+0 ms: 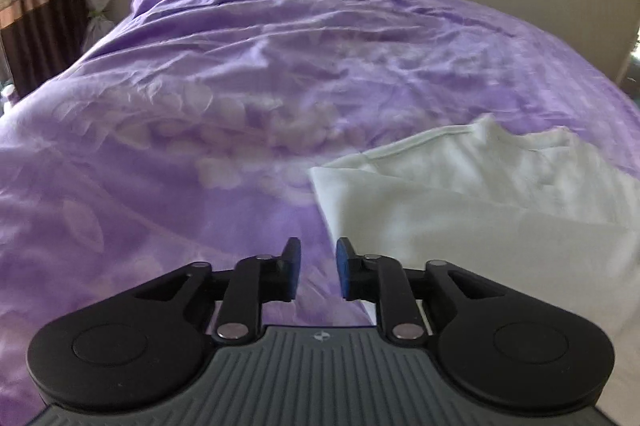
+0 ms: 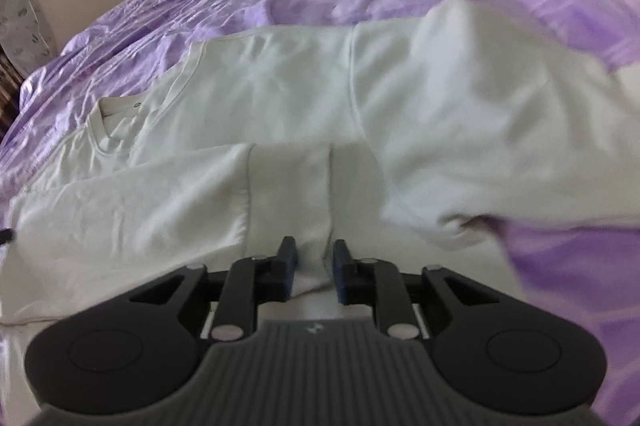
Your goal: Fold small clothes
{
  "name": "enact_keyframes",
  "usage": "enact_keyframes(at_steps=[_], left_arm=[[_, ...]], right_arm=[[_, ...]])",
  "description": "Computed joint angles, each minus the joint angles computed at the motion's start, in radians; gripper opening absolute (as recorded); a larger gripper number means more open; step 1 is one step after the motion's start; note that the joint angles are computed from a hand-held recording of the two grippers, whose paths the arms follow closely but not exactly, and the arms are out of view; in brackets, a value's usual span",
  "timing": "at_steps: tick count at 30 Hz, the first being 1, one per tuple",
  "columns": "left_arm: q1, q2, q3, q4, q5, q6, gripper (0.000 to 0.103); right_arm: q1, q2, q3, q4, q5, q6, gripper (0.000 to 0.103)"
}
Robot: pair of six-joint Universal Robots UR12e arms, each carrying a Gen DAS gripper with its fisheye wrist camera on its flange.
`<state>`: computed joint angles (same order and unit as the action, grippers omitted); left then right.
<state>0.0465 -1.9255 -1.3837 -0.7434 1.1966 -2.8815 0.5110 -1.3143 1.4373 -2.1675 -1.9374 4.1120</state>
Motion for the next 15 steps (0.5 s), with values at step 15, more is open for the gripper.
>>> enact_keyframes(at_steps=[15], left_arm=[[-0.051, 0.038, -0.068, -0.133, 0.2, 0.212, 0.001]], right_arm=[[0.036, -0.073, 0.002, 0.142, -0.113, 0.011, 0.028]])
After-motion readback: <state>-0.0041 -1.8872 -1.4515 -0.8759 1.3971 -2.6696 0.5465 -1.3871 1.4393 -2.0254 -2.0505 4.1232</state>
